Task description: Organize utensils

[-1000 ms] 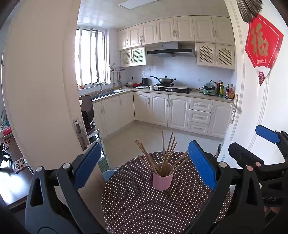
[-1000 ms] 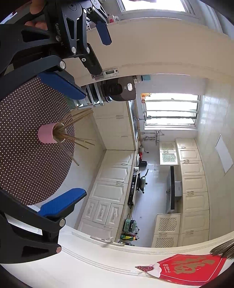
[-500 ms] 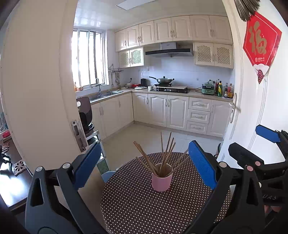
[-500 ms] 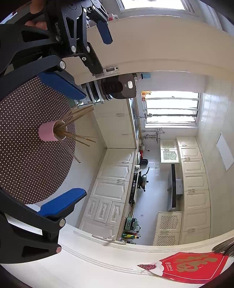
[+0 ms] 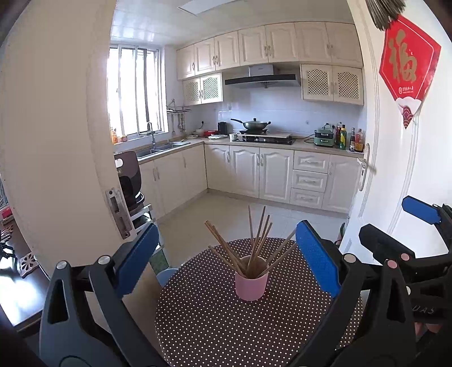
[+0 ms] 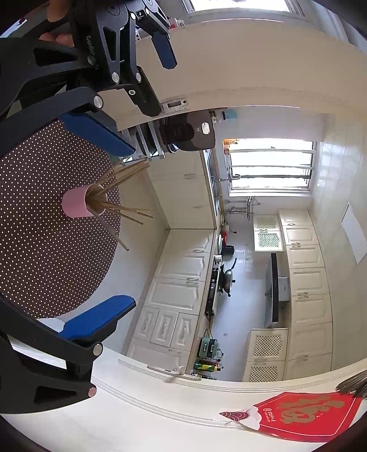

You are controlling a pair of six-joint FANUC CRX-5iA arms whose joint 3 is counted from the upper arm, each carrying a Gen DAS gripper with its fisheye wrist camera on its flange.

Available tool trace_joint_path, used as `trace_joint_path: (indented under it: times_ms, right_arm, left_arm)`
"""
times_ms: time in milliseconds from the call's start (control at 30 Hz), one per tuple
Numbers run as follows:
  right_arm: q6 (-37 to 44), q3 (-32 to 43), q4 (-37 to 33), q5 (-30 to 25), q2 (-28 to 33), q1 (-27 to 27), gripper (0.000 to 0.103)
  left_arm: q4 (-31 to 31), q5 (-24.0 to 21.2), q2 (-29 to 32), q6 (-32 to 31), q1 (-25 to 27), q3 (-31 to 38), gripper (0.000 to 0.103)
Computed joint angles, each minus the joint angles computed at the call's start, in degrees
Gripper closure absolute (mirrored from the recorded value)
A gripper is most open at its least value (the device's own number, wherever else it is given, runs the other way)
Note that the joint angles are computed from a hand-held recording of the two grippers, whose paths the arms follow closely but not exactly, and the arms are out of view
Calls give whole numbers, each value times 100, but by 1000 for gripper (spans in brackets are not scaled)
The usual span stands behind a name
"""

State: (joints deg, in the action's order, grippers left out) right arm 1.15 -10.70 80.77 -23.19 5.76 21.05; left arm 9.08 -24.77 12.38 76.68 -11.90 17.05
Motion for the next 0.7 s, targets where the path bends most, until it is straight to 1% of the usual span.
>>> trace_joint_path:
  times_ms: [267, 367, 600, 700]
  right_arm:
    - [-98, -26, 80, 31, 18, -24, 8]
    - [-52, -19, -25, 18, 28, -28, 8]
    - [-16, 8, -248, 17, 55, -70, 8]
    - [69, 17, -387, -42, 80, -59, 8]
  left_arm:
    - [-91, -49, 100, 27, -40, 99, 7]
    - [45, -75, 136, -121, -39, 101, 7]
    - [119, -169, 277, -318, -64, 221, 6]
    - [137, -308, 382, -336, -66, 345, 6]
